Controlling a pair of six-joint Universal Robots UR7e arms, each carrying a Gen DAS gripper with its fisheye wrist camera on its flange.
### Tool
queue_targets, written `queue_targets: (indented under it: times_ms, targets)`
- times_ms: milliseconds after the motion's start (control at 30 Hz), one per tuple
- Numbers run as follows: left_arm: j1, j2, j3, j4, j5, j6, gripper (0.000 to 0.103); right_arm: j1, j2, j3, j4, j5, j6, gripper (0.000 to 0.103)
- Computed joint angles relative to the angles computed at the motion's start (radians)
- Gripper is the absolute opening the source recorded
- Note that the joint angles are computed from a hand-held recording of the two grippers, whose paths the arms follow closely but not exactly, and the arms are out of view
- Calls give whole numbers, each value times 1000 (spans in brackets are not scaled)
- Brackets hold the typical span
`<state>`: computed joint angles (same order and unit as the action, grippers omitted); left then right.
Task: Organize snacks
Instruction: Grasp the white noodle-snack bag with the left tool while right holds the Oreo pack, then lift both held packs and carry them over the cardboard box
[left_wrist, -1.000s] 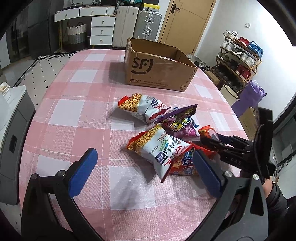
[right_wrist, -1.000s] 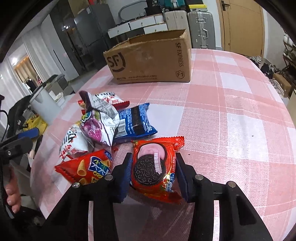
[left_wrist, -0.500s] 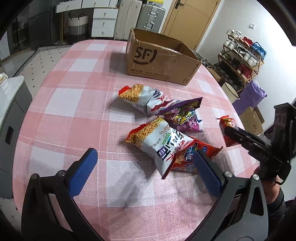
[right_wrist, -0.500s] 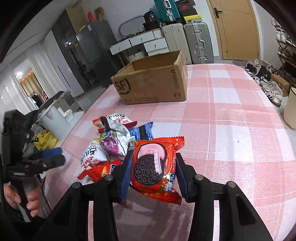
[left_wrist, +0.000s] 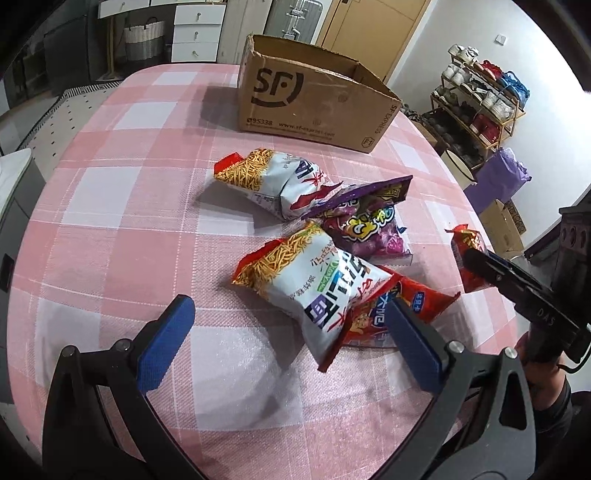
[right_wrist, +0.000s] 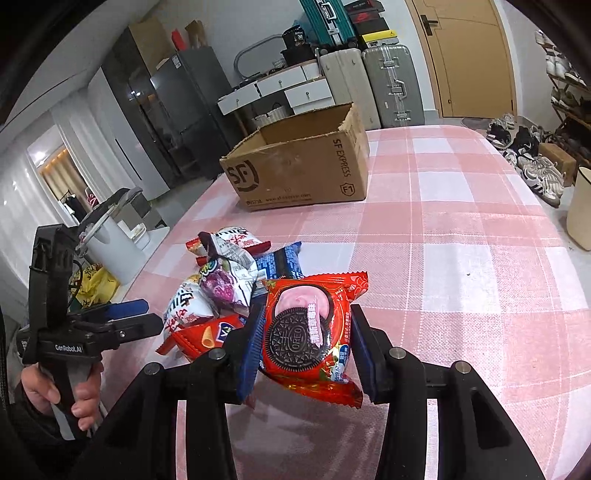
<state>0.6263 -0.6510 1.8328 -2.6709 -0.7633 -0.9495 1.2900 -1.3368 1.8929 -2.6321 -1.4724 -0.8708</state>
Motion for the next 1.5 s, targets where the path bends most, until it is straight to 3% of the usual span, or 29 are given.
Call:
queue_targets:
  times_ms: [433,633,733,800,967,1267,1500]
  targets:
    - [70,54,-61,-71,-39,98,102,-19,21,-21,12,1,16,44]
    - [108,76,-84,-142,-103,164,102,-23,24,-25,14,3,15,44]
    - [122,85,-78,-223,-134,219,92,-26,25,-26,15,6,18,45]
    - [131,91,-73,-276,-163,277,75,-28,24,-26,15,8,19,45]
    - [151,88,-53,-357,-198,299,57,-31,25,-22,22,10,11,45]
    - [150,112,-82,-369,-181,314,48,-32,18,-13,16,18,11,45]
    - [123,96,-40,-371,-152,285,46,-31,17,-9,8,18,15,45]
